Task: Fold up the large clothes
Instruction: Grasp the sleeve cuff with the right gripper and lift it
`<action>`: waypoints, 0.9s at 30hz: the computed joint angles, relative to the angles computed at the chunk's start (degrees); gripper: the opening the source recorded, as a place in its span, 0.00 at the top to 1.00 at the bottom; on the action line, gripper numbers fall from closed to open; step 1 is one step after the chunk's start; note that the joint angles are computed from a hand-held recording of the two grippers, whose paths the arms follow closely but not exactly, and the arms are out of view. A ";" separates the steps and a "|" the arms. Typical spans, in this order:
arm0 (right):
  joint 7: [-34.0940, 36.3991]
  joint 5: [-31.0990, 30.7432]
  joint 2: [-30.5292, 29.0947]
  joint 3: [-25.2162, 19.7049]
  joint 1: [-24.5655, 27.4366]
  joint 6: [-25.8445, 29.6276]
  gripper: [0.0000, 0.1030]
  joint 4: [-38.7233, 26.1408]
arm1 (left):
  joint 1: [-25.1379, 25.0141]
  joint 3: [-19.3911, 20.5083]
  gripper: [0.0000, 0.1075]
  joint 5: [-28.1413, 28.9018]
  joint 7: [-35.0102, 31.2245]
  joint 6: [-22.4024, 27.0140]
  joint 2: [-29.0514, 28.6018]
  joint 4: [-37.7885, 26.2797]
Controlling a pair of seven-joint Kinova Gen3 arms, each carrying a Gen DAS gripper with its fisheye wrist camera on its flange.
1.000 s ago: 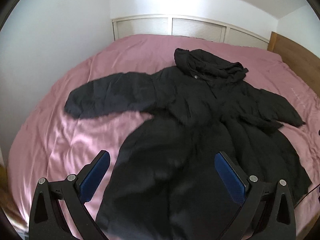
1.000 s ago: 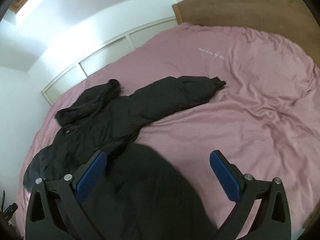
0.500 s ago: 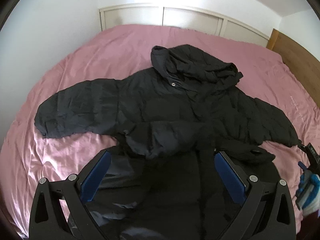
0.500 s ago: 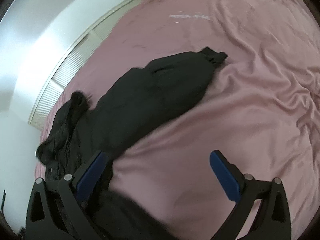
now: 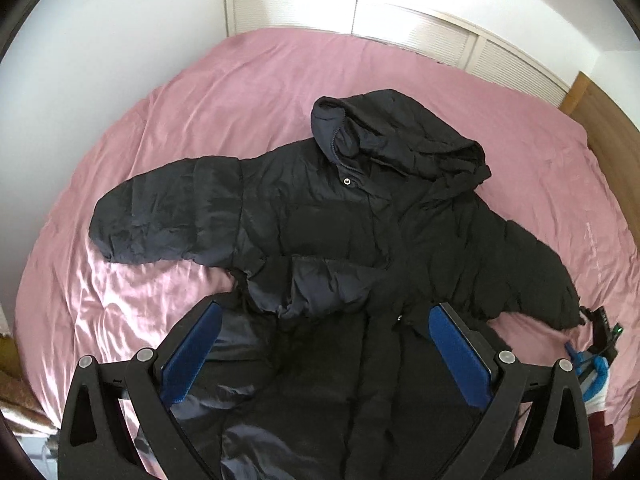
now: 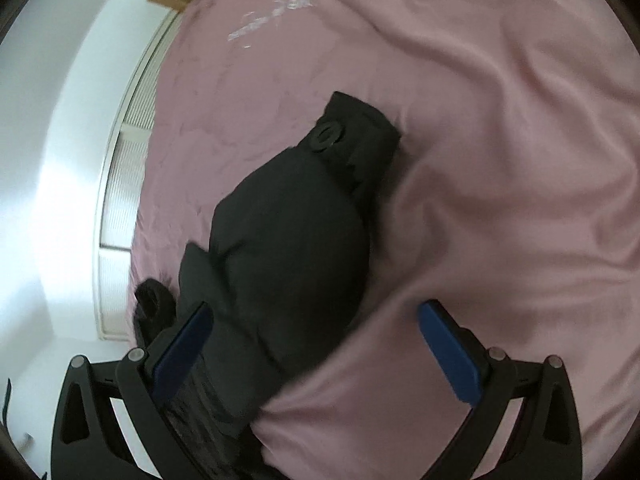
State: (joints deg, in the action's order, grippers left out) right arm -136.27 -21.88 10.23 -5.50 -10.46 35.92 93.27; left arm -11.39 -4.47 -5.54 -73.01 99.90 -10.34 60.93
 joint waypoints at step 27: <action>1.99 -13.38 7.05 -3.24 6.28 -4.34 0.85 -4.71 | -0.82 1.57 0.06 -8.90 2.54 17.16 3.83 -19.23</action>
State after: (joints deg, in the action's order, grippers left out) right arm -134.28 -35.26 17.27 -8.74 -4.18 31.58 88.56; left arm -12.21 -2.90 -14.44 -70.47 117.06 -6.50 41.70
